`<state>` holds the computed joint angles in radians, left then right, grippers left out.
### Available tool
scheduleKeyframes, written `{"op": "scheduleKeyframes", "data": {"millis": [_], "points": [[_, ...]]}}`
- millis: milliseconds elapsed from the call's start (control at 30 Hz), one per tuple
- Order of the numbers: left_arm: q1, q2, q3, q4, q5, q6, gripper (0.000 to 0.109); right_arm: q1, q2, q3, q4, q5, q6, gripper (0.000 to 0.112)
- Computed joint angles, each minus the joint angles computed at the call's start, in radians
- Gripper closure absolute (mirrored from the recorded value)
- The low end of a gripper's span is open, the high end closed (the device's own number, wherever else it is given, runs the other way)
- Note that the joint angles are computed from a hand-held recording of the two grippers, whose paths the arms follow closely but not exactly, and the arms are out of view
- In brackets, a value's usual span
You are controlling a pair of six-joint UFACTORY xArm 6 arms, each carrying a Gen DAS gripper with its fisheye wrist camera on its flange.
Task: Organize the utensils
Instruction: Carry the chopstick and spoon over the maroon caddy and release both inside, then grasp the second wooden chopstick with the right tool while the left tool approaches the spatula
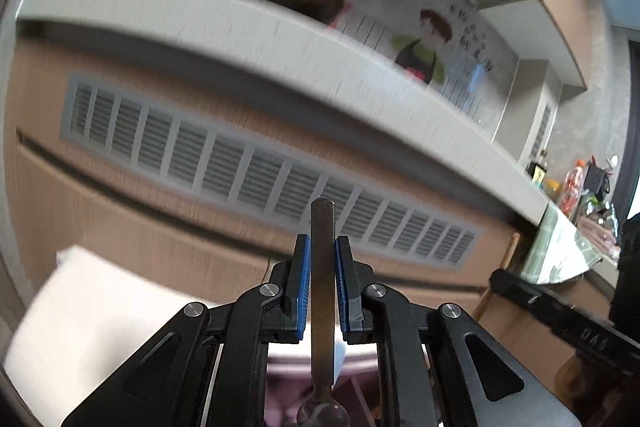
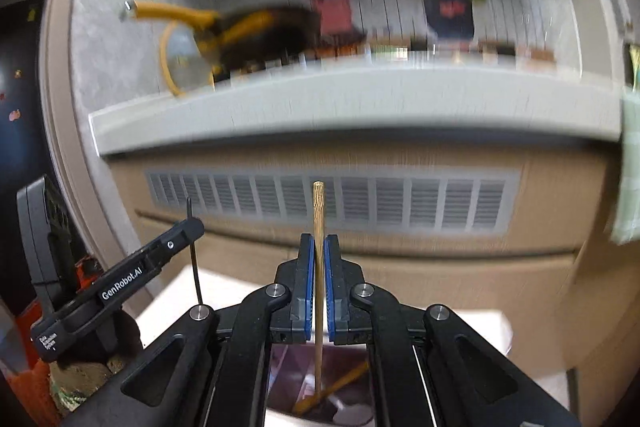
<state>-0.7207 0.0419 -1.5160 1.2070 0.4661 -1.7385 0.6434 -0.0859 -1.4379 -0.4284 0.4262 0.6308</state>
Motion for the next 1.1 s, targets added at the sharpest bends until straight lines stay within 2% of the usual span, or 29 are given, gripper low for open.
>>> {"op": "scheduleKeyframes", "data": {"millis": [100,233,333,400,533,600,733,833,1000,1100], "points": [[0.004,0.008,0.036,-0.031,-0.030,0.002,0.096,0.000,0.007,0.046,0.087,0.006,-0.045,0.108],[0.017,0.006,0.089,-0.110,-0.102,0.025,0.096,0.001,0.004,0.096,0.104,0.008,-0.039,0.107],[0.010,-0.023,0.119,-0.069,-0.105,-0.026,0.091,0.003,-0.006,0.115,0.293,0.031,-0.194,0.104],[-0.006,-0.053,0.133,-0.016,-0.072,-0.067,0.084,0.003,-0.036,0.147,0.260,0.021,-0.163,0.101],[-0.039,-0.136,0.172,0.050,-0.018,-0.133,0.078,0.017,-0.129,0.206,-0.061,0.064,0.087,0.095],[-0.067,-0.185,0.202,0.066,0.029,-0.150,0.075,0.032,-0.175,0.232,-0.153,0.101,0.154,0.090],[-0.129,-0.303,0.306,0.052,0.100,-0.127,0.070,0.073,-0.272,0.310,-0.152,0.149,0.130,0.090],[-0.179,-0.392,0.402,-0.056,0.132,-0.015,0.066,0.126,-0.325,0.354,-0.127,0.234,0.079,0.090],[-0.304,-0.504,0.521,-0.222,0.302,0.105,0.066,0.242,-0.363,0.408,-0.166,0.373,0.095,0.090],[-0.384,-0.548,0.568,-0.283,0.425,0.124,0.066,0.302,-0.386,0.458,-0.175,0.423,0.127,0.090]]}}
